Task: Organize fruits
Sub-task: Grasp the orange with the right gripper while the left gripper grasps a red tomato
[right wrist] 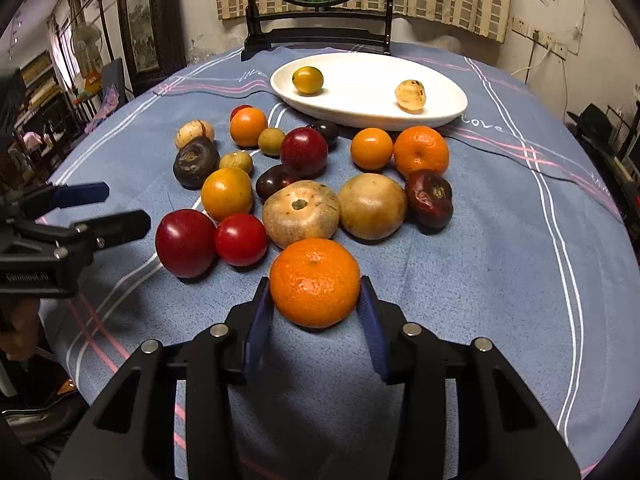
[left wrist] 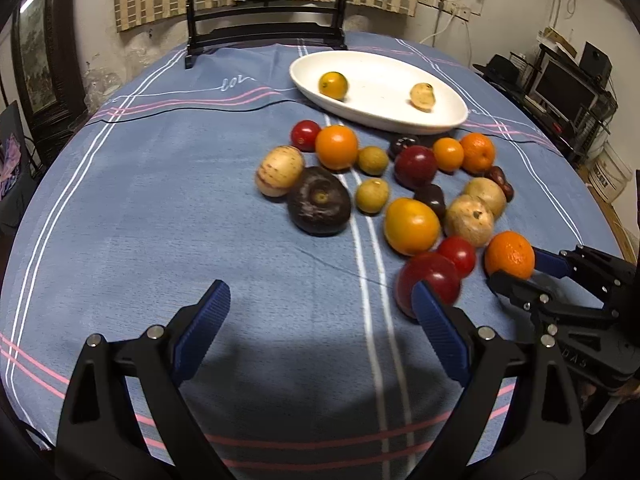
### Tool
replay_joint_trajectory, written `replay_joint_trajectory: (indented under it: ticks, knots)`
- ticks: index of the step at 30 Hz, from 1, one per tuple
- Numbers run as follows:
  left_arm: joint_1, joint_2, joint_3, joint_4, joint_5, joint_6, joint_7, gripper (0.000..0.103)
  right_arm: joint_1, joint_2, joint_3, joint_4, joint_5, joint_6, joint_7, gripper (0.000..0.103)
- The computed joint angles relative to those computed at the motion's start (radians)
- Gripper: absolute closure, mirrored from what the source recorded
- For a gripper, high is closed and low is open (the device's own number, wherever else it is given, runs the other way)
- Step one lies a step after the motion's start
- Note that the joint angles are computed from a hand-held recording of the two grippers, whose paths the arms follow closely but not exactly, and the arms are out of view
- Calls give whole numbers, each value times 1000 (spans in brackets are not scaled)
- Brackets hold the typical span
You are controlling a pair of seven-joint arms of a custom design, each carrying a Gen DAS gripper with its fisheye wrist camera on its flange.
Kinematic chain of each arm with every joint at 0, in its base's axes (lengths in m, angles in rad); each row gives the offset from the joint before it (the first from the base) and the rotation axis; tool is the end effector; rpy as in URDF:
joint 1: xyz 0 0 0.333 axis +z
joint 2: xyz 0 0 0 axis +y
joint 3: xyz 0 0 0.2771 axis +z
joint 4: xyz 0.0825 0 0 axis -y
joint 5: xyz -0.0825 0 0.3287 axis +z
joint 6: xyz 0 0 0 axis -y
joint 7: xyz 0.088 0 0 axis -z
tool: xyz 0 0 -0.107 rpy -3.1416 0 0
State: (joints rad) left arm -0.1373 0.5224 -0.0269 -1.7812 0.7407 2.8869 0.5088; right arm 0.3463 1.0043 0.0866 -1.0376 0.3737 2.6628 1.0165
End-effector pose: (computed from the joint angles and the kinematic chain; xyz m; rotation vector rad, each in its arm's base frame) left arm 0.6170 -0.1399 0.3219 -2.0496 1.6101 -0.6466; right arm 0.6880 0.2764 0.2994 -2.2140 1.1051 -0.3102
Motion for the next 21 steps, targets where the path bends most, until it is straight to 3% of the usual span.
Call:
replay_joint_trajectory:
  ticks: [7, 12, 15, 17, 19, 20, 21]
  knots:
    - [-6, 22, -33, 28, -15, 6, 86, 9, -83, 12, 74, 33, 110, -74, -23, 59]
    - [-21, 78, -48, 96, -52, -38, 151, 11, -103, -18, 93, -23, 163, -50, -65, 59]
    - [-16, 111, -68, 140, -87, -61, 200, 24, -114, -16, 97, -22, 184, -71, -77, 59]
    - [4, 137, -95, 170, -132, -72, 250, 44, -120, -15, 101, -21, 198, -77, -85, 59]
    - [-18, 145, -70, 179, -127, -64, 242, 52, -124, -20, 104, -29, 209, -77, -97, 59]
    - [-9, 148, -78, 177, -132, -43, 261, 63, -124, -22, 104, -33, 212, -76, -101, 59]
    - [-14, 149, -75, 178, -132, -42, 267, 63, -123, -23, 102, -33, 214, -77, -103, 59]
